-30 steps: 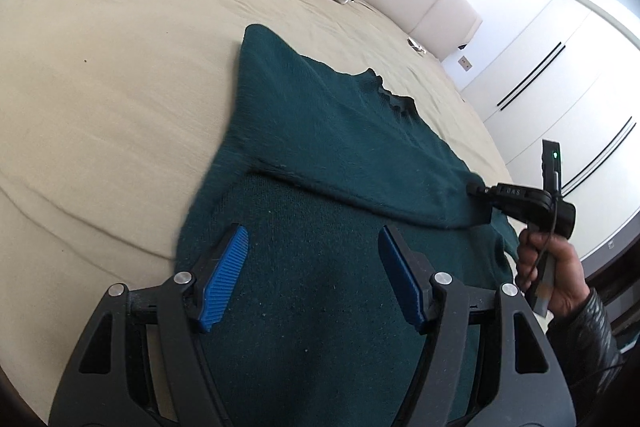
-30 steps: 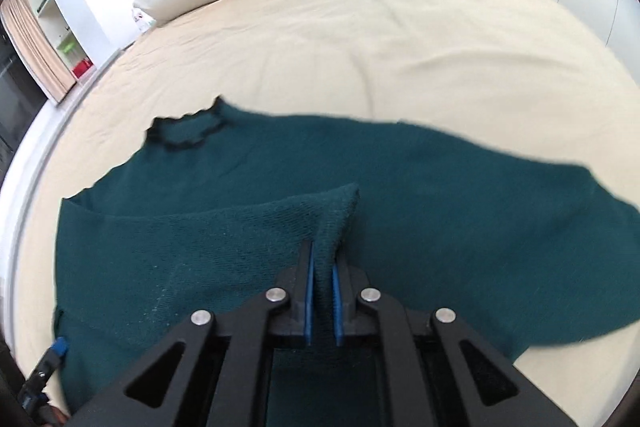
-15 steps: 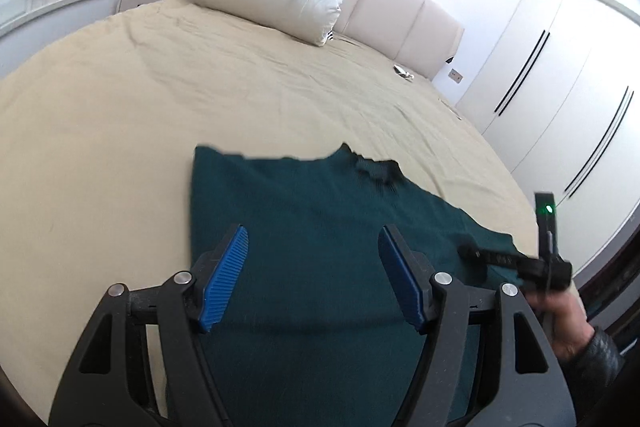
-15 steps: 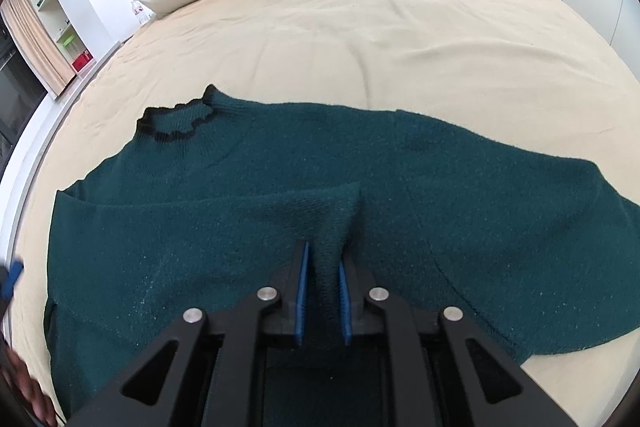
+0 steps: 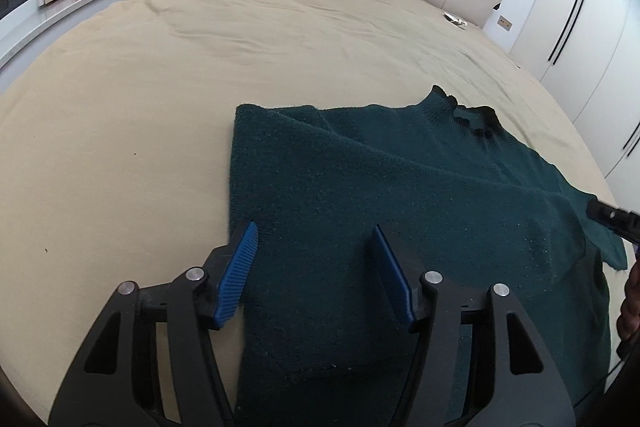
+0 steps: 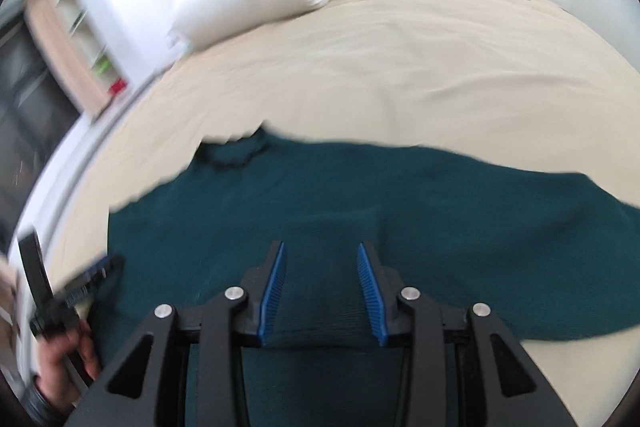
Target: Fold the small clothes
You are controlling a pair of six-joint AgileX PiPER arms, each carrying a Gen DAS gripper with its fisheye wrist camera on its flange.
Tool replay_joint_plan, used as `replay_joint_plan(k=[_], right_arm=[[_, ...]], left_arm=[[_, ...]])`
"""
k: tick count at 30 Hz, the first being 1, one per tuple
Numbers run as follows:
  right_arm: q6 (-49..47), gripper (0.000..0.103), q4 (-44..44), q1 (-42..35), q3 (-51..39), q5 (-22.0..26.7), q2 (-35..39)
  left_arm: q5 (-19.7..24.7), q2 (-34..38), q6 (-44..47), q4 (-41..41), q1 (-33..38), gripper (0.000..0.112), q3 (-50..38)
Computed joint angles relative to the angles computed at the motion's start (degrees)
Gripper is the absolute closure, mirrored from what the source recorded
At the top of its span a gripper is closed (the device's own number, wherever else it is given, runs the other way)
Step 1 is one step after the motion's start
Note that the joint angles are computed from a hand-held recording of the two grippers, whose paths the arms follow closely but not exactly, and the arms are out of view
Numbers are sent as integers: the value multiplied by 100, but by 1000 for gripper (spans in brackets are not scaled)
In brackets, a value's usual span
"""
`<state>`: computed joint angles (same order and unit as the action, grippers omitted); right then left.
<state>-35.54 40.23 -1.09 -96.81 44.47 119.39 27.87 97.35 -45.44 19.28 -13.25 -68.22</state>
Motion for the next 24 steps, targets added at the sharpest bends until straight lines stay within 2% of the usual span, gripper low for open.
replay_joint_plan(k=[1, 3, 5, 7, 9, 10, 12, 14, 16, 17, 19, 22, 24], right_arm=[[95, 60, -198, 91, -143, 52, 165], [264, 60, -371, 80, -512, 280, 681], [-349, 61, 346, -170, -346, 307, 666], [-503, 62, 596, -437, -444, 662, 709], [-220, 60, 295, -678, -248, 383, 469], [-289, 59, 434, -943, -176, 395, 379], [-541, 47, 1008, -1673, -26, 740, 257], [-588, 43, 1262, -2481, 186, 794, 167], [-361, 42, 1345, -3164, 69, 981, 332], [-19, 42, 1347, -3596, -148, 1148, 562], [576, 41, 1204, -4103, -618, 1427, 976], [1137, 44, 1376, -4574, -1122, 1824, 1482], [1387, 45, 1633, -4719, -1313, 1962, 1717]], left_arm=[[5, -26, -90, 93, -27, 53, 41], [-66, -60, -185, 188, -47, 53, 147], [-81, -80, -211, 234, -54, 53, 198], [-102, -108, -196, 217, -50, 53, 237], [-142, -159, -128, 125, -17, 53, 282], [-113, -192, -194, 168, -23, 53, 298], [185, -269, -570, 354, -116, 51, 274], [121, -483, -699, 91, -108, 50, 421], [-66, -792, -972, 19, -198, 48, 659], [-115, -895, -1095, 60, -274, 41, 727], [-142, -1053, -1595, 370, -528, 36, 800], [-373, -1110, -1219, -458, -637, 36, 802], [-388, -1091, -1250, -659, -776, 36, 748]])
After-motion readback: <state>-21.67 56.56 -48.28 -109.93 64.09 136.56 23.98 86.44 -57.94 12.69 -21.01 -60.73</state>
